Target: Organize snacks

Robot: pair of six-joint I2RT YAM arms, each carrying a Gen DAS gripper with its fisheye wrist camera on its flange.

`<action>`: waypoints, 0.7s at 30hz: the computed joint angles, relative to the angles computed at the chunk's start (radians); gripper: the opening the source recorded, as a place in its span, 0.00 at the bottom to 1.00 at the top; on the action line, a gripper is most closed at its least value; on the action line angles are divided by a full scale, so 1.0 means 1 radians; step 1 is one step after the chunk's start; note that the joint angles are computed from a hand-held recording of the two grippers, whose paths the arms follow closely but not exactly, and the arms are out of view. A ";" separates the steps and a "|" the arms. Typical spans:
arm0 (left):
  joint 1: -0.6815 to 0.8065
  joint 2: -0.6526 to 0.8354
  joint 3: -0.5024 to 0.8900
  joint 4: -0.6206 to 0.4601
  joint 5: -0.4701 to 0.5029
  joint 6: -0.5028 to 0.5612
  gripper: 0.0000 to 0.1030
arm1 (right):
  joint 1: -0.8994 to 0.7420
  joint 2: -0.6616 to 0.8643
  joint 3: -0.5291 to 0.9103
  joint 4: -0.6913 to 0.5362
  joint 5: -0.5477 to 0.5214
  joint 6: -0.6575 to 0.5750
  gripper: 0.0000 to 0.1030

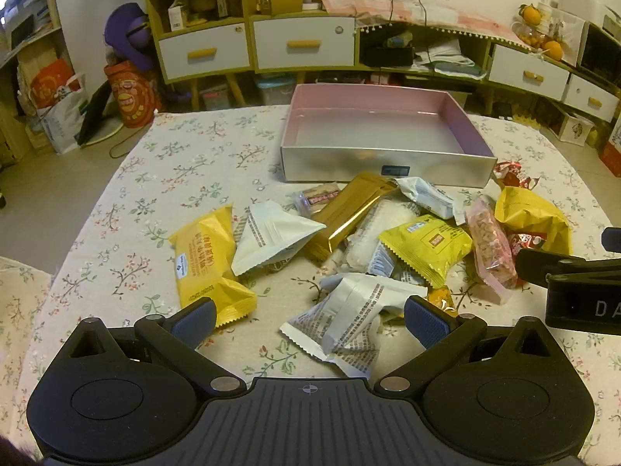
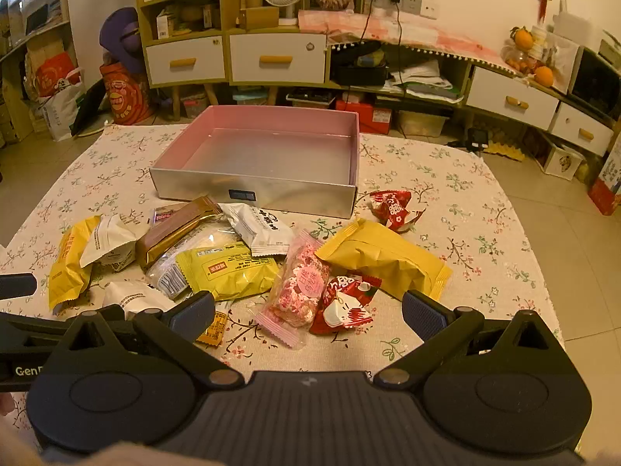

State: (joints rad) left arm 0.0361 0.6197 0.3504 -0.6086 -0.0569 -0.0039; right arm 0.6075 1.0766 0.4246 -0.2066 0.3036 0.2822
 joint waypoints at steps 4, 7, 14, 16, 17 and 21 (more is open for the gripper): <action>0.002 0.002 0.001 0.004 0.002 -0.001 1.00 | -0.001 -0.001 0.000 0.000 -0.002 -0.001 1.00; 0.006 -0.001 0.000 0.003 0.005 0.001 1.00 | 0.001 0.001 0.000 0.000 0.000 0.000 1.00; 0.006 -0.001 0.000 0.003 0.005 0.002 1.00 | 0.000 0.003 0.000 0.001 -0.002 -0.001 1.00; 0.006 -0.001 0.000 0.003 0.005 0.002 1.00 | 0.000 0.003 0.000 0.001 -0.002 -0.001 1.00; 0.006 -0.001 0.000 0.003 0.005 0.002 1.00 | 0.000 0.003 0.000 0.001 -0.002 -0.001 1.00; 0.010 0.003 0.002 0.005 0.011 0.009 1.00 | -0.001 0.002 0.000 0.001 -0.002 -0.001 1.00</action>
State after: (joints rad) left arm 0.0465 0.6224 0.3526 -0.6039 -0.0455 0.0048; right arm 0.6069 1.0789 0.4250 -0.2059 0.3018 0.2811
